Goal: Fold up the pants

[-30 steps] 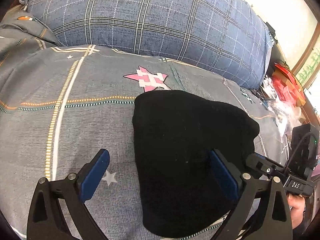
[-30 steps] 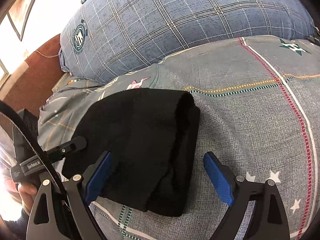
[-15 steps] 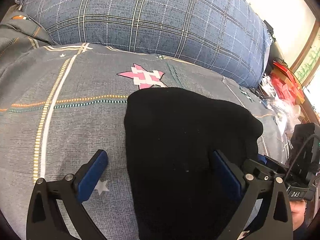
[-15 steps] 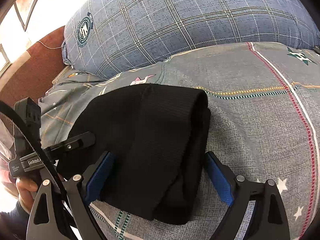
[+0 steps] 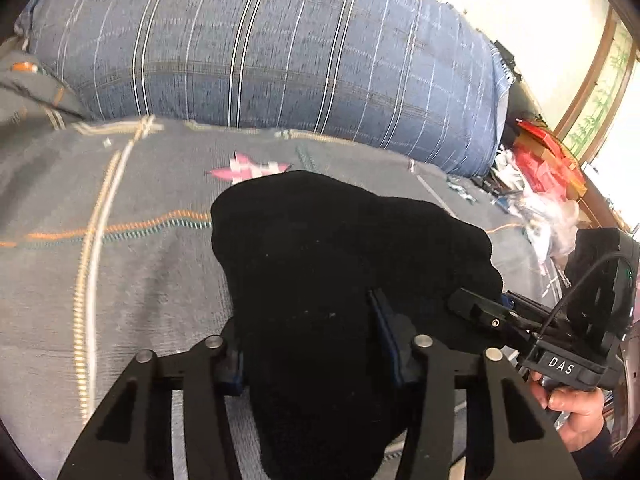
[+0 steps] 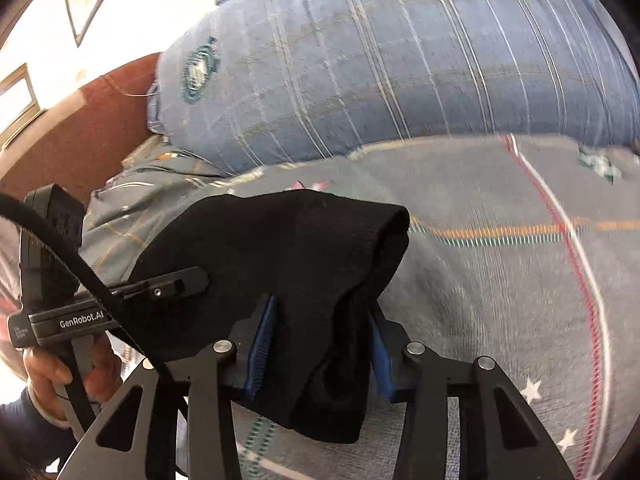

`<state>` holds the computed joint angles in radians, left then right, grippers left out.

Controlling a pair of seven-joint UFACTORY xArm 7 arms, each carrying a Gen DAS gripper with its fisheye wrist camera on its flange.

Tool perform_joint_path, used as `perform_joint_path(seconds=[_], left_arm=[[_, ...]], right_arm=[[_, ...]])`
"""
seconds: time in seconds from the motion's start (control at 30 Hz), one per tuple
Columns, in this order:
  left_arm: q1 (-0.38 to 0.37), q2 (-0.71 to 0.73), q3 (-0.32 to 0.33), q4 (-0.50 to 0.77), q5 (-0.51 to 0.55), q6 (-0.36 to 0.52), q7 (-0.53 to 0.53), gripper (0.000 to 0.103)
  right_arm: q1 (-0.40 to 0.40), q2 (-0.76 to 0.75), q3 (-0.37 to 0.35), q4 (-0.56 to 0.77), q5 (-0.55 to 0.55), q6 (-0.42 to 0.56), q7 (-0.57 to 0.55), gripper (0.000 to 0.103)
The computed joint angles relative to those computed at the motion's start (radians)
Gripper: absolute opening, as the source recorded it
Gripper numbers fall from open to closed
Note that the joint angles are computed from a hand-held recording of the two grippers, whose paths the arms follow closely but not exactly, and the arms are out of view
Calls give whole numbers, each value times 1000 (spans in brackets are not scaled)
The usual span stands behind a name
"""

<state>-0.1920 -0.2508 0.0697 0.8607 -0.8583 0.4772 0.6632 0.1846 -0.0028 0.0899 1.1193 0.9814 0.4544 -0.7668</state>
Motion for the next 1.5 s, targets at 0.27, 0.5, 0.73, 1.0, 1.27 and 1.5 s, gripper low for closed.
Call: perform_joint_path(seconds=[0.27, 0.5, 0.73, 1.0, 1.27, 1.5], left_arm=[[18, -7, 32, 87, 41, 9, -29, 48], [79, 150, 18, 242, 13, 17, -17, 48], [174, 367, -48, 400, 93, 45, -114, 52], [264, 421, -108, 396, 136, 9, -195, 97], [230, 344, -108, 300, 310, -110, -329, 97], [203, 262, -94, 225, 384, -173, -373, 97]], right_arm=[[5, 71, 17, 154, -3, 14, -21, 47], [-12, 255, 73, 365, -161, -8, 101, 47], [56, 496, 16, 601, -508, 28, 362, 57], [-12, 464, 79, 517, -599, -21, 462, 86], [-3, 392, 82, 439, -710, -71, 529, 86], [-9, 331, 117, 372, -667, -110, 522, 89]])
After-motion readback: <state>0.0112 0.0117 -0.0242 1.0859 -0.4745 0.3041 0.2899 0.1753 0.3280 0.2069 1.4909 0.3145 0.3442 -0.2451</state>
